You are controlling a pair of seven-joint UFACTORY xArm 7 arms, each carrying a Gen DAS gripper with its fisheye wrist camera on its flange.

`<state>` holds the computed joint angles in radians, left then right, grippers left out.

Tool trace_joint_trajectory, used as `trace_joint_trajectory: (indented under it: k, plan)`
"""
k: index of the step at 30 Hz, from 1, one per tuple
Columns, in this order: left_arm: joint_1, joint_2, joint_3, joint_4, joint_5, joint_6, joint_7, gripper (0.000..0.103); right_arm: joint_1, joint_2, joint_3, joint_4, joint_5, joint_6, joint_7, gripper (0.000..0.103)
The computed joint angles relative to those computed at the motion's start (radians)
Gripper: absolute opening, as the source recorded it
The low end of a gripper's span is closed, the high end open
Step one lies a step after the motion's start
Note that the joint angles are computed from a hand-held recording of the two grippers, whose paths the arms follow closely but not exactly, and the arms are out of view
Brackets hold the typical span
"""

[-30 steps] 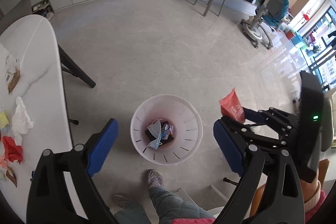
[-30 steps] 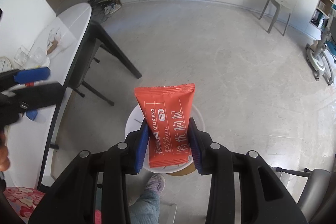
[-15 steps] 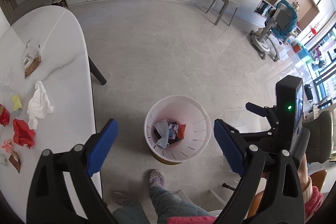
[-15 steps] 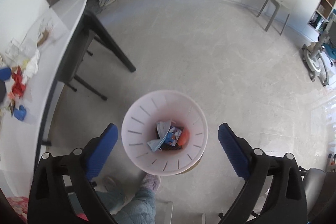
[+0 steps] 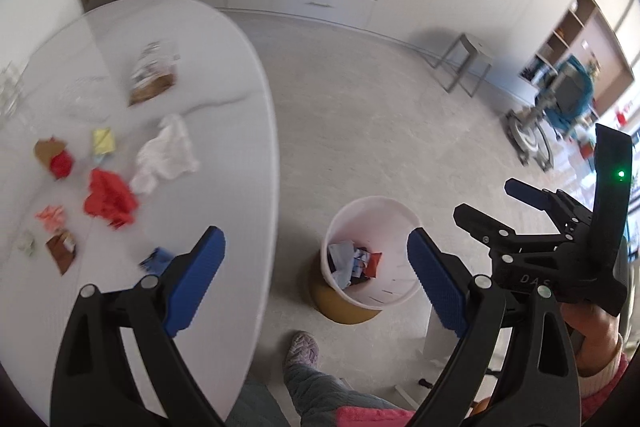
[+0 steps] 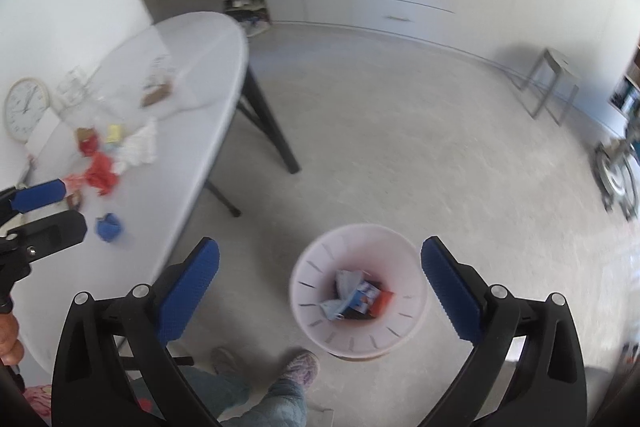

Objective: Collect trash
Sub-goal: 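Move both grippers back over the table toward the crumpled papers, then grasp the grey crumpled paper with the left gripper while the right grasps red tissue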

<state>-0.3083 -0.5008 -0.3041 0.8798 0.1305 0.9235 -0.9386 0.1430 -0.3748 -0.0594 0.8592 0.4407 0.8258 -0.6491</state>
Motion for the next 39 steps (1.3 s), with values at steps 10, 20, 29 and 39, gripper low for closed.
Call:
trace_joint_trajectory:
  k: [10, 20, 29, 39]
  plan:
    - [0.093, -0.406, 0.057, -0.230, 0.010, 0.232, -0.034, 0.094, 0.169, -0.006, 0.106, 0.018, 0.096, 0.012, 0.003, 0.100]
    - [0.268, -0.737, 0.228, -0.414, 0.048, 0.370, 0.150, 0.095, 0.323, 0.076, 0.213, 0.066, 0.122, -0.080, 0.052, 0.100]
    - [0.477, -0.809, 0.436, -0.533, 0.142, 0.302, 0.417, 0.095, 0.388, 0.285, 0.302, 0.185, 0.026, -0.169, 0.168, 0.100]
    - [0.660, -0.704, 0.585, -0.617, 0.156, 0.106, 0.664, 0.090, 0.414, 0.460, 0.345, 0.305, -0.091, -0.217, 0.261, 0.089]
